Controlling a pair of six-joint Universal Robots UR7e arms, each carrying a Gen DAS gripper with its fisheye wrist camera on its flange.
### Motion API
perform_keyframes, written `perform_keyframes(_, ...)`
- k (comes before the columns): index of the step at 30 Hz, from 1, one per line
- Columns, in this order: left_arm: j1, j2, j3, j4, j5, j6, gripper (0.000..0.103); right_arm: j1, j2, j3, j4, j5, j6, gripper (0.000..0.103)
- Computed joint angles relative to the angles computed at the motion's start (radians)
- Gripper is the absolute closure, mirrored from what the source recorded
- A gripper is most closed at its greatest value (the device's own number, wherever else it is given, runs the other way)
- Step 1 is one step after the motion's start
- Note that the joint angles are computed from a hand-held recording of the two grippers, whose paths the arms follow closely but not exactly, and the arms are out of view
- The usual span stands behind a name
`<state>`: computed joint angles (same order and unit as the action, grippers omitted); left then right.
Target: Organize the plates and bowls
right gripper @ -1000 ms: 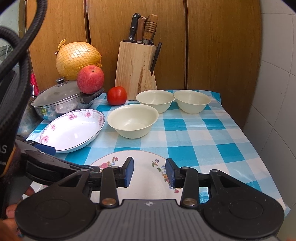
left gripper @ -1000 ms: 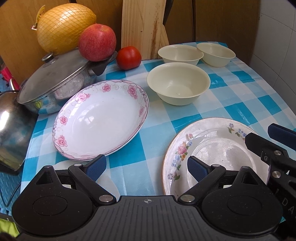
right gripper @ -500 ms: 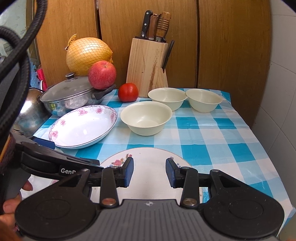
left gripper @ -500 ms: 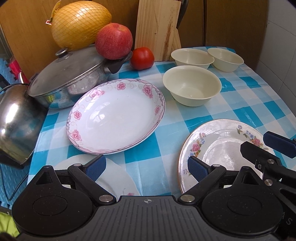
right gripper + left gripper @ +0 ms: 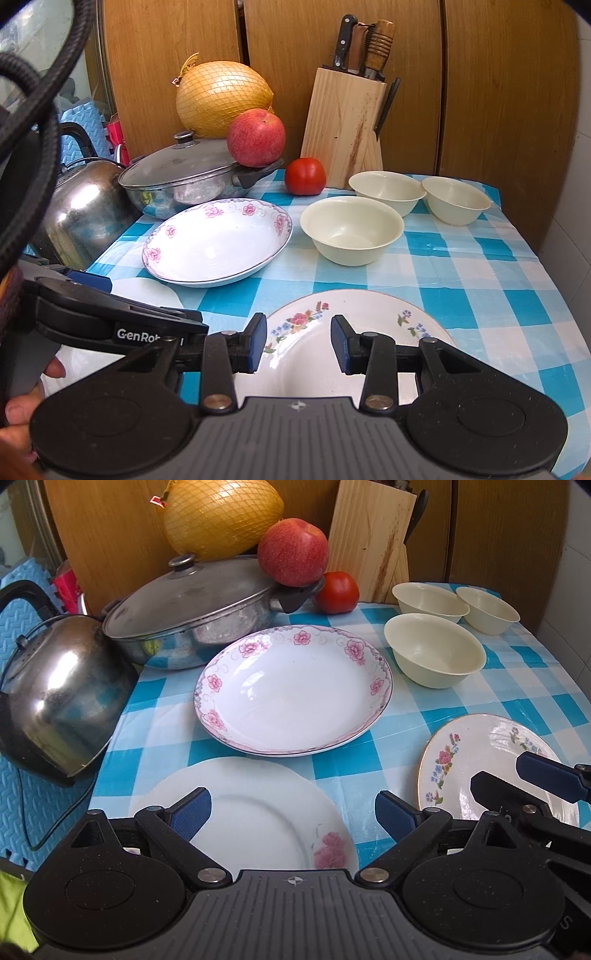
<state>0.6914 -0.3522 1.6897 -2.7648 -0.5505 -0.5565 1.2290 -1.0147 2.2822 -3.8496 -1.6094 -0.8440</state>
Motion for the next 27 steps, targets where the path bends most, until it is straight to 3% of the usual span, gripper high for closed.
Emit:
perform_keyframes(12, 0.019, -0.083, 0.110, 0.017, 0.020, -0.117, 0.005, 0.052, 0.033, -0.016, 0.081, -0.011, 0.008, 0.068)
perform_keyframes(20, 0.056, -0.127, 0.161, 0.075, -0.007, -0.192, 0.005, 0.072, 0.059, -0.052, 0.209, -0.041, 0.041, 0.068)
perform_keyframes(24, 0.054, -0.135, 0.185, 0.070, 0.031, -0.205, 0.004, 0.072, 0.062, -0.071, 0.281, -0.031, 0.072, 0.068)
perform_keyframes(27, 0.065, -0.152, 0.202, 0.045, 0.009, -0.219, 0.004, 0.072, 0.063, -0.086, 0.319, -0.019, 0.097, 0.068)
